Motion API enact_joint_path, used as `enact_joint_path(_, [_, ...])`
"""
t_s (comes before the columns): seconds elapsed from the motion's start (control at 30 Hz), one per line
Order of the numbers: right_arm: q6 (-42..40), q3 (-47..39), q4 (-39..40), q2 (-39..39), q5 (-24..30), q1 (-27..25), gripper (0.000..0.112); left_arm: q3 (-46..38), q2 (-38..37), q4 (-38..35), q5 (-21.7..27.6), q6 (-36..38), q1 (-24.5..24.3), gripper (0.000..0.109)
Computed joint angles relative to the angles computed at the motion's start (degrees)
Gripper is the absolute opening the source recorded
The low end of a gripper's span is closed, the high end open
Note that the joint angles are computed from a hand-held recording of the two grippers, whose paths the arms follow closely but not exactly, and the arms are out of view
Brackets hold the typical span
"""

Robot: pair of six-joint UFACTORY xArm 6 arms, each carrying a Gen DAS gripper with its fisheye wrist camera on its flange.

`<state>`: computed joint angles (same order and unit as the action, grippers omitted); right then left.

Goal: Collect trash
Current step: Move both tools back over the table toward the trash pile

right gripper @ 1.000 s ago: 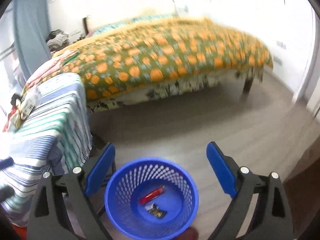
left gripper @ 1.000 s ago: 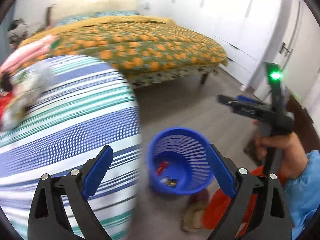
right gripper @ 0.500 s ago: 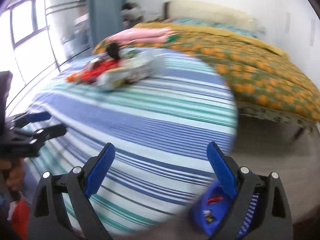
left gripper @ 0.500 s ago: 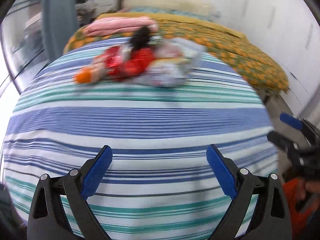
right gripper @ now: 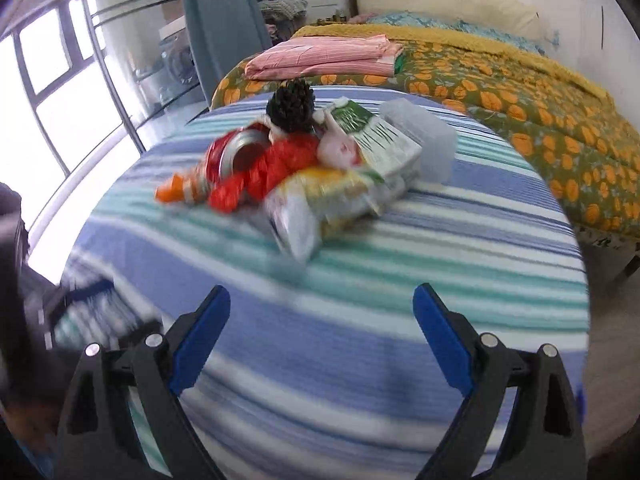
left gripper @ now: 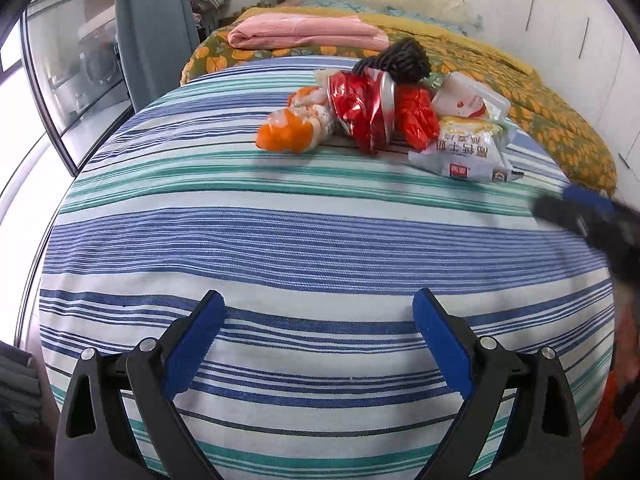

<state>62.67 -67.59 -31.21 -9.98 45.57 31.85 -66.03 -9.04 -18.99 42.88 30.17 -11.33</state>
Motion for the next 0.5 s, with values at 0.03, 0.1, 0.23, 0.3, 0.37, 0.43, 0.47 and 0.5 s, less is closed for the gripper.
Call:
enact_joint_path(0.03, [-0.4,-1.5,1.0,1.6,-0.5,-0.8,0.088,0.4,-0.4,0.5,0.0,-0.2,-0.2,0.095])
enact_joint_path(0.1, [-0.6,-3.5,2.2,3.8,-1.0,-1.9,0.081,0.5,-0.3,1.4,-0.3,-0.6,-0.4,0.095])
enact_joint_path(0.23, [-2.1,-4.5,5.8,6.0,-3.8,-4.0,0.038,0.8,-0.5,2.3,-0.4,-0.8,-0.7,0.096])
enact_joint_path(0.3, [-4.7,-4.4,8.3,6.2,-4.9,-4.5,0.023,0.7,-0.4,1.7,-0.2,-0.4,-0.6,0.096])
enact_joint_path(0.37, [-6.3,-3.3,9.6,4.9,-5.2,-4.5,0.019,0.5,-0.4,0.2,0.3,0.4,-0.2,0.097])
enact_joint_path(0.43, [-7.7,-0.9,11.1,2.5,-6.0,-4.8,0.019,0.1,-0.1,-1.2,0.8,1.1,0.1,0.097])
enact_joint_path(0.47, [-8.2,0.1,11.7,1.5,-6.1,-4.9,0.019,0.0,-0.1,-1.8,1.0,1.5,0.3,0.097])
enact_joint_path(0.5, [-9.0,1.7,12.5,-0.3,-6.0,-5.1,0.019,0.0,-0.1,-1.9,1.1,1.5,0.3,0.097])
